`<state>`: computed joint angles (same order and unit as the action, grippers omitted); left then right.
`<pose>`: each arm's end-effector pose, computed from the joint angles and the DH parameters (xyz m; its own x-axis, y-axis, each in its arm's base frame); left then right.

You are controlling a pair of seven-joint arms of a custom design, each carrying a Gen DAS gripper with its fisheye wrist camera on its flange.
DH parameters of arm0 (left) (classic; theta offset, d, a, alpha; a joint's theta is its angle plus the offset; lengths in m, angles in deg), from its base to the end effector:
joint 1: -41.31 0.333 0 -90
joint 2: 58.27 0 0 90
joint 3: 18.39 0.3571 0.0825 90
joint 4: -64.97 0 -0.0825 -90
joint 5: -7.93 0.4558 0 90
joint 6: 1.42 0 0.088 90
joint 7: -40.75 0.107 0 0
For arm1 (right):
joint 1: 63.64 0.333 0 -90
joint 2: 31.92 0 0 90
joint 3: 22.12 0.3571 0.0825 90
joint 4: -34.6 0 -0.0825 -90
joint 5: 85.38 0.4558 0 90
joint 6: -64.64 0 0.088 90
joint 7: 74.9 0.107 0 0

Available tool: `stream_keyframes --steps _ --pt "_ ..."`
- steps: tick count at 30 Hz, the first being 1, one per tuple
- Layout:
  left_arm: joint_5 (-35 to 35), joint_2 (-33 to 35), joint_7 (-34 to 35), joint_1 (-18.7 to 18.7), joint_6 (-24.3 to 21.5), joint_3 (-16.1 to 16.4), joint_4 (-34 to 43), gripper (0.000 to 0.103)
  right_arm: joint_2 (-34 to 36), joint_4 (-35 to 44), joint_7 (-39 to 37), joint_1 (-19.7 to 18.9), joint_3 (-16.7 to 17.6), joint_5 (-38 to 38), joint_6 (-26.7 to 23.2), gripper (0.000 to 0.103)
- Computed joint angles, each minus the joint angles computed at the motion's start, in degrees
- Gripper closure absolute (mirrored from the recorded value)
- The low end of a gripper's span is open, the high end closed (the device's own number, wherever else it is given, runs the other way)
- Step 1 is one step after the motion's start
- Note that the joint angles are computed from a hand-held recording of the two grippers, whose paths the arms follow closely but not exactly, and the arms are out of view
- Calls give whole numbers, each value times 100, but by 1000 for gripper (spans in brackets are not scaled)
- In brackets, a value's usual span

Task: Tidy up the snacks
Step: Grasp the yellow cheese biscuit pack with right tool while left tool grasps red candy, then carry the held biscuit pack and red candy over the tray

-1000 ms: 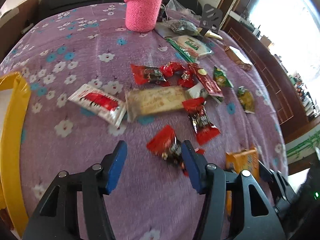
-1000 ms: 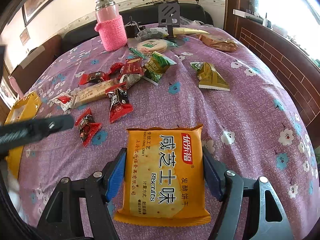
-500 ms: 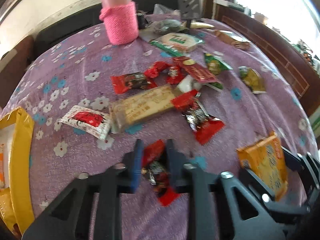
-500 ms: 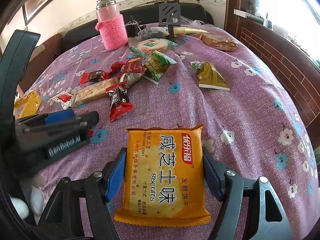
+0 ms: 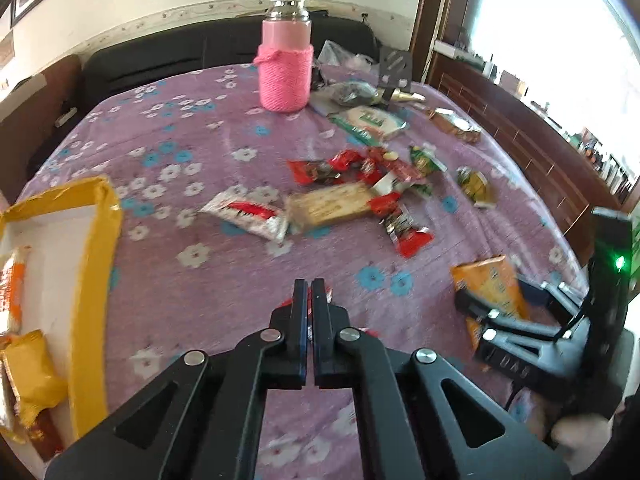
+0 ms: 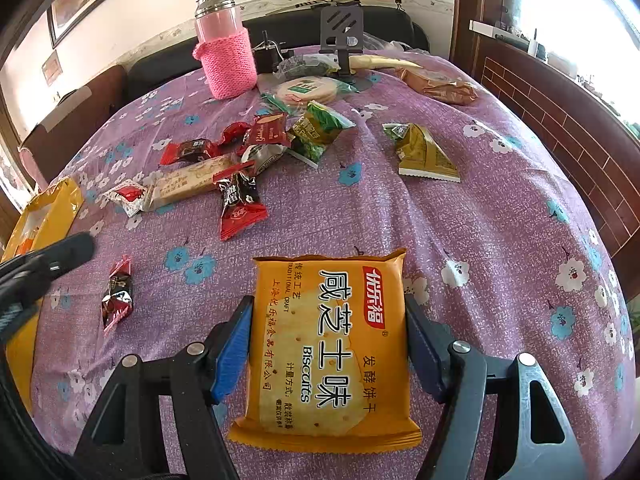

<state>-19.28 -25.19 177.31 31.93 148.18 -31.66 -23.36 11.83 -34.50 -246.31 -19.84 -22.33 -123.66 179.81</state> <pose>0.7754 -0.2746 0.3738 -0.7255 -0.6821 0.0917 -0.5852 0.5413 -0.6038 0.6447 0.5641 0.3415 -0.6165 -0.7862 -0.0416 -0.6299 0.5242 -0.5731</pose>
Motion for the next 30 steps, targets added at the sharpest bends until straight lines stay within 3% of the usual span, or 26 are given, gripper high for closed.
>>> stream_keyframes --steps 3,6,8,10,12,14,17,25,30 --pt "146 130 -380 -122 -134 153 132 95 -14 -26 4 -3 0 -4 28 31" --pt "148 309 -597 -101 -468 104 373 73 0 -2 5 0 -2 0 10 31" --pt "257 347 -633 -181 -388 121 358 57 5 6 -3 2 -2 3 0 31" --pt "507 334 -592 -343 -113 202 222 54 -2 1 -24 0 0 3 1 31" --pt "758 321 -613 -473 108 309 103 53 0 7 -45 -3 5 7 7 31" --pt "552 261 -167 -221 172 9 -41 76 -2 7 -77 -7 11 13 9 31" --pt "513 141 -42 -223 373 35 -229 82 0 10 -106 -5 11 18 11 31" --pt "-179 -395 426 216 619 -163 -770 83 -74 -130 40 10 -14 -61 183 31" --pt "-867 -830 884 595 767 -290 -1176 83 -209 -360 257 -2 -27 -197 564 31"
